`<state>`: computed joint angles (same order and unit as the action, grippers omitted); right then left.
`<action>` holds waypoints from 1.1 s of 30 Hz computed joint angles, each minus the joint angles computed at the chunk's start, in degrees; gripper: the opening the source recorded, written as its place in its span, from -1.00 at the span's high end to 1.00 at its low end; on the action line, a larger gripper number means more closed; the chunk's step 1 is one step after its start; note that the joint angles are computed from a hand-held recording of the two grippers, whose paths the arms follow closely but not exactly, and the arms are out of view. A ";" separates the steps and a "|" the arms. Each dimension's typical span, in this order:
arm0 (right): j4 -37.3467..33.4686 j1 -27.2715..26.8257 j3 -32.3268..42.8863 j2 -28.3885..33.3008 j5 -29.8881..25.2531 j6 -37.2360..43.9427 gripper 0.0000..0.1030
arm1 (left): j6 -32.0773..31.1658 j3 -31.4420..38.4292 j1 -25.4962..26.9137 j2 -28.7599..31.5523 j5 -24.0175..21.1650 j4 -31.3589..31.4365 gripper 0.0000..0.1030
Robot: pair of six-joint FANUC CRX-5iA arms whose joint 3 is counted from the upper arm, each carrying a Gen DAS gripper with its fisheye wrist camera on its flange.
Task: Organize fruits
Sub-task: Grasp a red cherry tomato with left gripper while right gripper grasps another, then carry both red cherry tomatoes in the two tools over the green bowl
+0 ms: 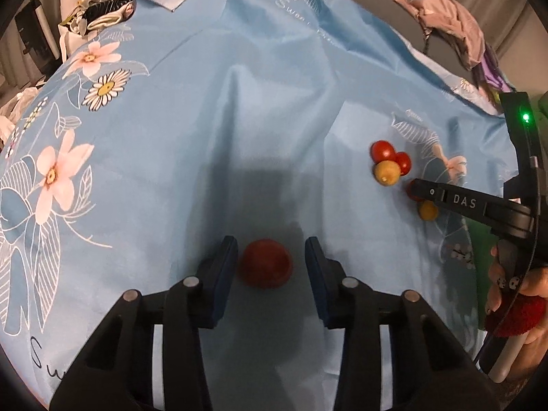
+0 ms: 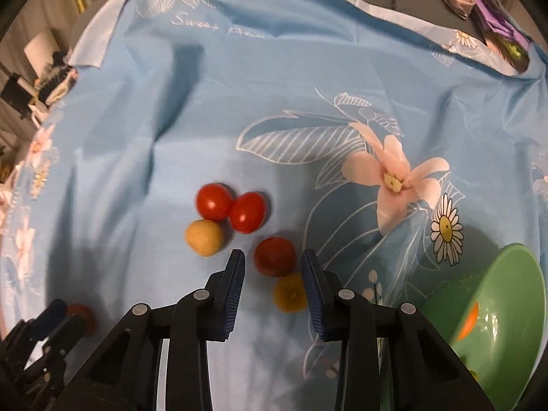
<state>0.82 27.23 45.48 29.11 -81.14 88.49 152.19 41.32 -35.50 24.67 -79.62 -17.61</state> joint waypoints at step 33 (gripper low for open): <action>-18.15 -7.88 -19.87 -19.77 12.41 9.69 0.42 | 0.42 3.39 -4.67 0.14 2.94 -5.74 0.41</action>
